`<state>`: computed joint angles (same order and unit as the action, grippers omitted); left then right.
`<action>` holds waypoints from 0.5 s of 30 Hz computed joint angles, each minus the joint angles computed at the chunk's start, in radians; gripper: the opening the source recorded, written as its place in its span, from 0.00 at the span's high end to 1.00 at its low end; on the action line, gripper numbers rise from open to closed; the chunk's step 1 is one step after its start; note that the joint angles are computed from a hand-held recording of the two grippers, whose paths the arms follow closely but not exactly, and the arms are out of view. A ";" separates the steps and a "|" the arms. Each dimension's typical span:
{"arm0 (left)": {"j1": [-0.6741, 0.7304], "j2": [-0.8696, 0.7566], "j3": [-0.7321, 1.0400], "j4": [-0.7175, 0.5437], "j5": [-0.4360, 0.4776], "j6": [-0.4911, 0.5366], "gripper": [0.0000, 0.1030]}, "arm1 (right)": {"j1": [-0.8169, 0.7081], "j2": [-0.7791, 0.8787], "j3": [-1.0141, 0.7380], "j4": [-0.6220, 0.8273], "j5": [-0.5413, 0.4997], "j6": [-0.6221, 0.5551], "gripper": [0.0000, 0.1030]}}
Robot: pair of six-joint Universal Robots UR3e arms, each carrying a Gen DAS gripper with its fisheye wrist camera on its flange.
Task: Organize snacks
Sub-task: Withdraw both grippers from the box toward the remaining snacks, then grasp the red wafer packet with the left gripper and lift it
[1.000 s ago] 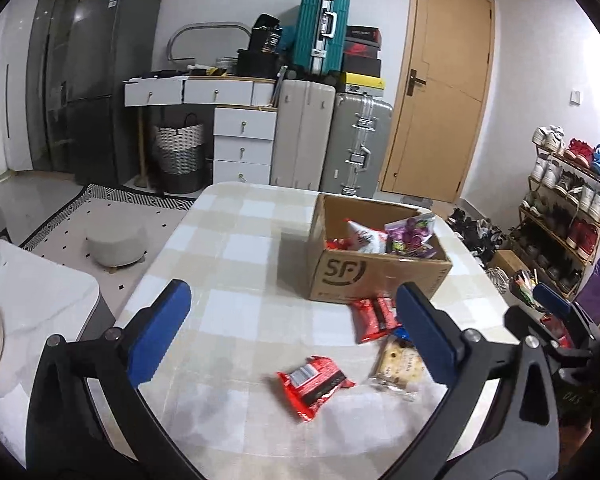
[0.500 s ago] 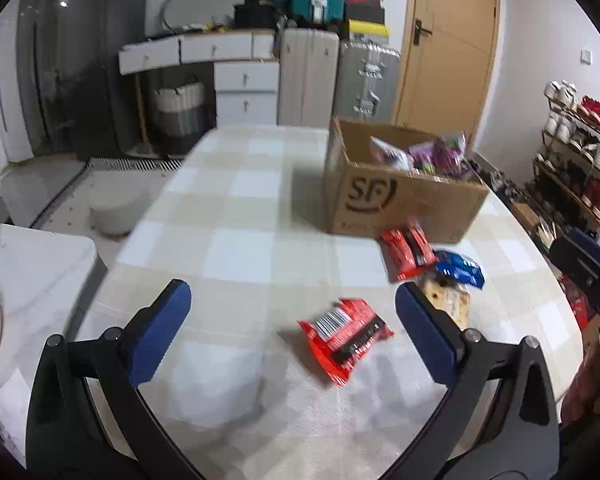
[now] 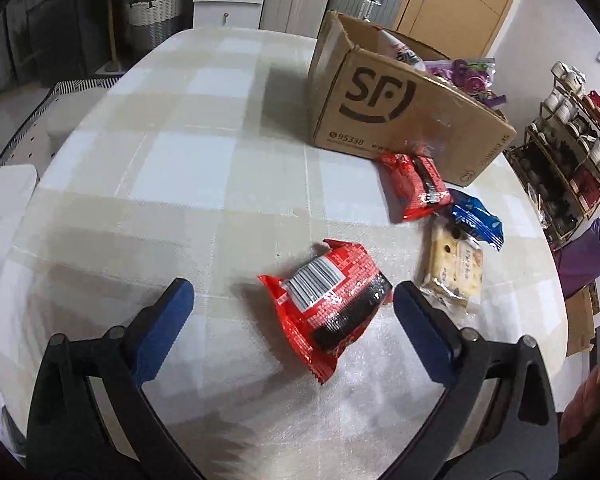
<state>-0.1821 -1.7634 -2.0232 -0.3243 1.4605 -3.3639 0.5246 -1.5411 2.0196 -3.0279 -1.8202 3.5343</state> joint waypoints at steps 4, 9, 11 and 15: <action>-0.021 -0.059 0.053 -0.016 -0.002 -0.012 0.10 | 0.008 -0.005 0.003 0.001 0.006 -0.018 0.00; -0.068 -0.089 0.090 -0.012 0.019 -0.011 0.35 | -0.020 -0.022 0.014 0.011 0.094 -0.020 0.00; -0.094 -0.104 0.108 -0.010 0.058 -0.011 0.45 | -0.028 -0.020 0.011 0.013 0.118 -0.014 0.00; -0.099 -0.102 0.117 -0.033 0.046 -0.003 0.56 | -0.017 -0.013 0.007 0.002 0.109 -0.013 0.00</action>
<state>-0.2806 -1.8657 -1.9059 -0.3576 1.5065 -3.3665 0.5076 -1.5538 2.0266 -3.0255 -1.7109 3.5218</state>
